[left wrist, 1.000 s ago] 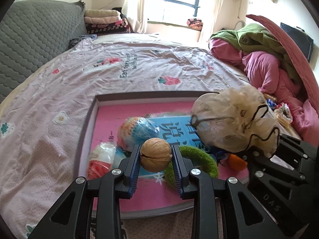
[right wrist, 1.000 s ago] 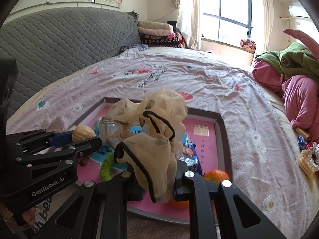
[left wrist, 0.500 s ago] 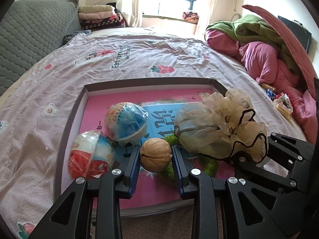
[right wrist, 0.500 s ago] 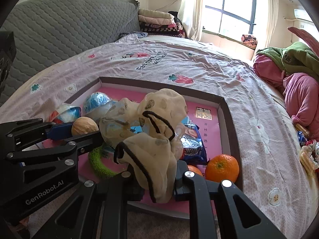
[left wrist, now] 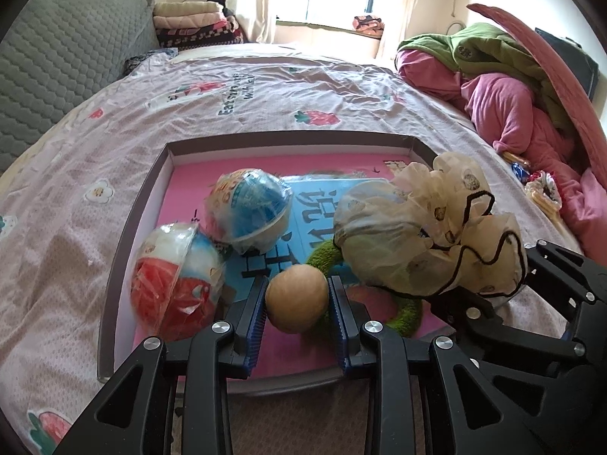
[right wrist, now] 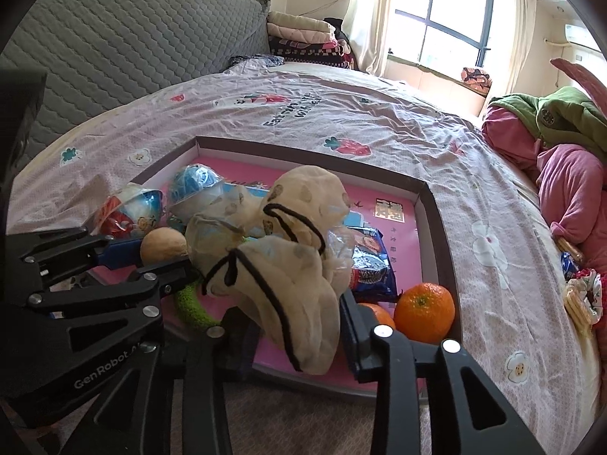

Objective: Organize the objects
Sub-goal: 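Carry the walnut over the tray with left tool while right tool carries the pouch, then lower the walnut into the tray with left tool while right tool releases the pouch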

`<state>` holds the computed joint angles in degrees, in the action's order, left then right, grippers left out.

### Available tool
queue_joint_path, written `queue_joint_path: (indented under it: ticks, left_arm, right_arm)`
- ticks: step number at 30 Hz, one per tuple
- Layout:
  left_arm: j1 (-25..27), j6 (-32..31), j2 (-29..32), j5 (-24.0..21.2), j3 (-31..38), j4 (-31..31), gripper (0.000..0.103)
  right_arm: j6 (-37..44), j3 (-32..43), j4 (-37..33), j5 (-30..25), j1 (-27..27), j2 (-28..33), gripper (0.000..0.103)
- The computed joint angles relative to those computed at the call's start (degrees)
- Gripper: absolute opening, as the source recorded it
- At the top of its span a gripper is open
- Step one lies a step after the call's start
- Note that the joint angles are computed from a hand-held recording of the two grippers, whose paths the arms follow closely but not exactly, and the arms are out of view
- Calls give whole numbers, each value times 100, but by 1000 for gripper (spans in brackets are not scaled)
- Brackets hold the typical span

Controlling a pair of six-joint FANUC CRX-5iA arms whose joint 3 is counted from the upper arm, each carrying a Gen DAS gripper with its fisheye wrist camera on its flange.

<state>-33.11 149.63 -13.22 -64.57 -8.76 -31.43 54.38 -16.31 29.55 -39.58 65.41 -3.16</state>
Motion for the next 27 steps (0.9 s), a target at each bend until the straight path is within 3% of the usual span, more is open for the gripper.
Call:
queue_joint_path:
  ticks: [8,27]
  left_arm:
    - [-63,134,-67,-2,-75,-53,33]
    - [-313,320,-109,-354,20,-168,38]
  right_arm:
    - [-108,-94,150,-47,71,-89,46]
    - [-263,-217,287,-241,192,-286,47]
